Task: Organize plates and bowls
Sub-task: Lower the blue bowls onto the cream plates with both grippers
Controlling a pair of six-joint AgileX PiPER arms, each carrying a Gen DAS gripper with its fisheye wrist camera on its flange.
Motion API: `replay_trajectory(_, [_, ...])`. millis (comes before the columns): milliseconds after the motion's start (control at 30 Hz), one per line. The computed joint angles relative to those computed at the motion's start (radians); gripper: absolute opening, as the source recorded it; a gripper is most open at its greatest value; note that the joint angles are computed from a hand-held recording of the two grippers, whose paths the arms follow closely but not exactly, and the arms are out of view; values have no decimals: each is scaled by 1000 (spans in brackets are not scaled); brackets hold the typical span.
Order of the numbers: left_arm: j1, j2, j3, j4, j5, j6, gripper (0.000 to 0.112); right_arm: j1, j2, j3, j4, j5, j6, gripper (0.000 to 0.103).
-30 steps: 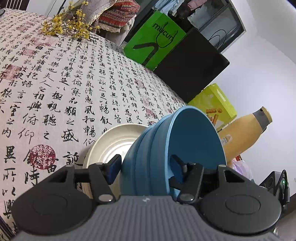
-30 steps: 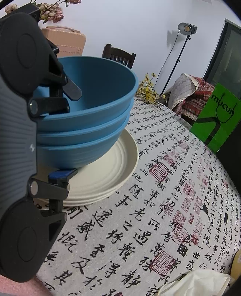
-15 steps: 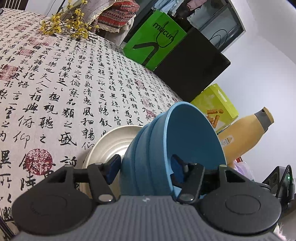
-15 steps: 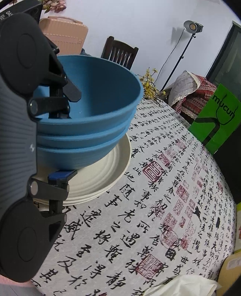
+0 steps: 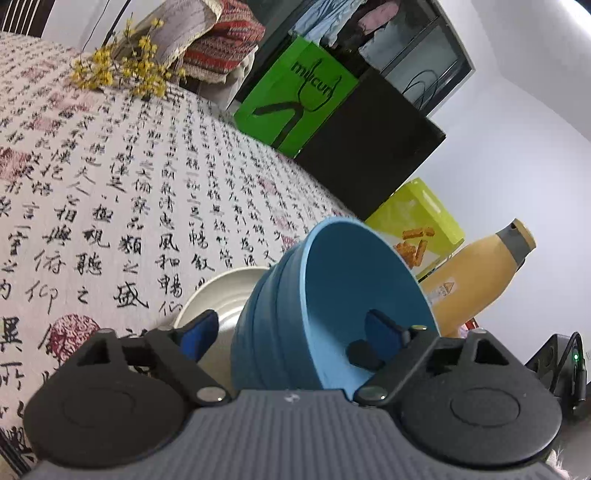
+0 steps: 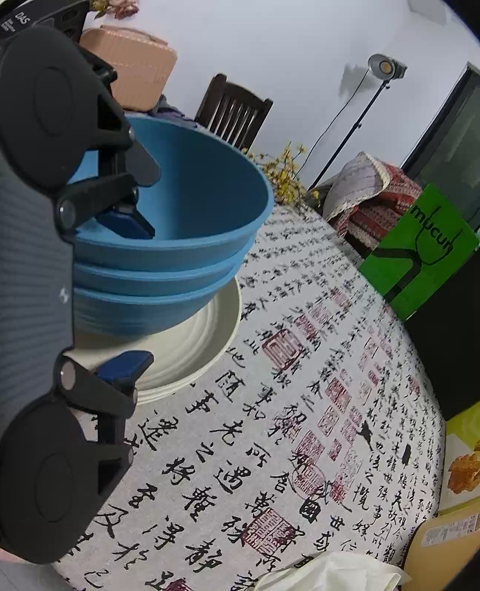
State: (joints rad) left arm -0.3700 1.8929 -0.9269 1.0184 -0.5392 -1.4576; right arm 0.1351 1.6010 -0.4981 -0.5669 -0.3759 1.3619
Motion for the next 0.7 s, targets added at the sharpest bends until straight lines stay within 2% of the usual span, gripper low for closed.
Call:
replay_trajectory(100, [9,-20,35,-65,-21,74,98,25,-26,21,128,-1,-121,83])
replay_trajectory(200, [12,-42,79,-154,-51,174,103,60,-62,48,291,-9,-284,84])
replay_trajectory(300, [18,-64,119,-215,-81,250,103,99,-94,77,440,-32,-436,88])
replay_trajectory(400, [22,-84,157,-267,-100,309,103,161,-127,98,661,-44,-644,101])
replay_trajectory(433, [24,-91,171,-286,-108,333,103,182,-136,108,729,-60,-712,103])
replay_trajectory(567, [35,-116,228,-351,-148,413,103,290,-173,134,1019,-109,-986,103])
replay_trajectory(700, [39,-142,281,-419,-181,496,103,400,-173,154,1239,-203,-1177,103])
